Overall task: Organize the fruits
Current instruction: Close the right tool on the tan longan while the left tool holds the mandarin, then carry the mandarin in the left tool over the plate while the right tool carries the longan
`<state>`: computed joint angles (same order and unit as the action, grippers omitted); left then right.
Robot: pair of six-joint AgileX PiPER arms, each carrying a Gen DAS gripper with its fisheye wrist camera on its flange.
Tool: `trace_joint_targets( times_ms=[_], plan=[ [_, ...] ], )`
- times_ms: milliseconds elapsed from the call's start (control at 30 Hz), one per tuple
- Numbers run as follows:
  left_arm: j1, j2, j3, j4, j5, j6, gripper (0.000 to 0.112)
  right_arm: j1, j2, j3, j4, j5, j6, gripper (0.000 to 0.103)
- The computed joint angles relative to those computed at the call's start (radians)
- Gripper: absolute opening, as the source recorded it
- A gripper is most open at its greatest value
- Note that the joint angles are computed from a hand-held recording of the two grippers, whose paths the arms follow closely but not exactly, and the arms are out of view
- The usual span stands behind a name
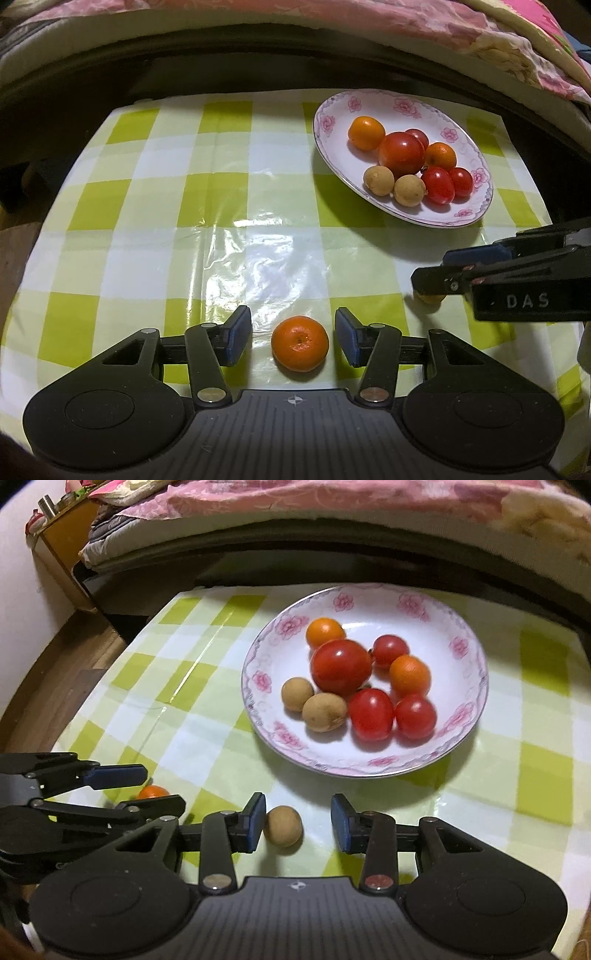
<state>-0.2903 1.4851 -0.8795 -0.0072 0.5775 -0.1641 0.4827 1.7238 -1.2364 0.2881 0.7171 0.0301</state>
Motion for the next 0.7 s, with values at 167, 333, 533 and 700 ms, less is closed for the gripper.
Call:
trace_joint_targets(
  times_ms=[167,333,533,700],
  plan=[
    [-0.015,0.018,-0.001,0.021,-0.002,-0.016,0.059,0.023,0.008,0.005,-0.025,-0.018,0.018,0.041],
    [-0.046,0.029,-0.004,0.087,-0.009,-0.075,0.056,0.056,0.012,-0.007,-0.106,-0.016,0.053,0.034],
    [-0.108,0.015,0.009,0.205,-0.002,-0.188,0.041,0.077,-0.009,0.009,-0.158,-0.015,0.058,0.029],
    [-0.128,0.004,0.018,0.224,-0.001,-0.202,0.040,0.082,-0.033,0.031,-0.182,-0.026,0.054,0.029]
  ],
)
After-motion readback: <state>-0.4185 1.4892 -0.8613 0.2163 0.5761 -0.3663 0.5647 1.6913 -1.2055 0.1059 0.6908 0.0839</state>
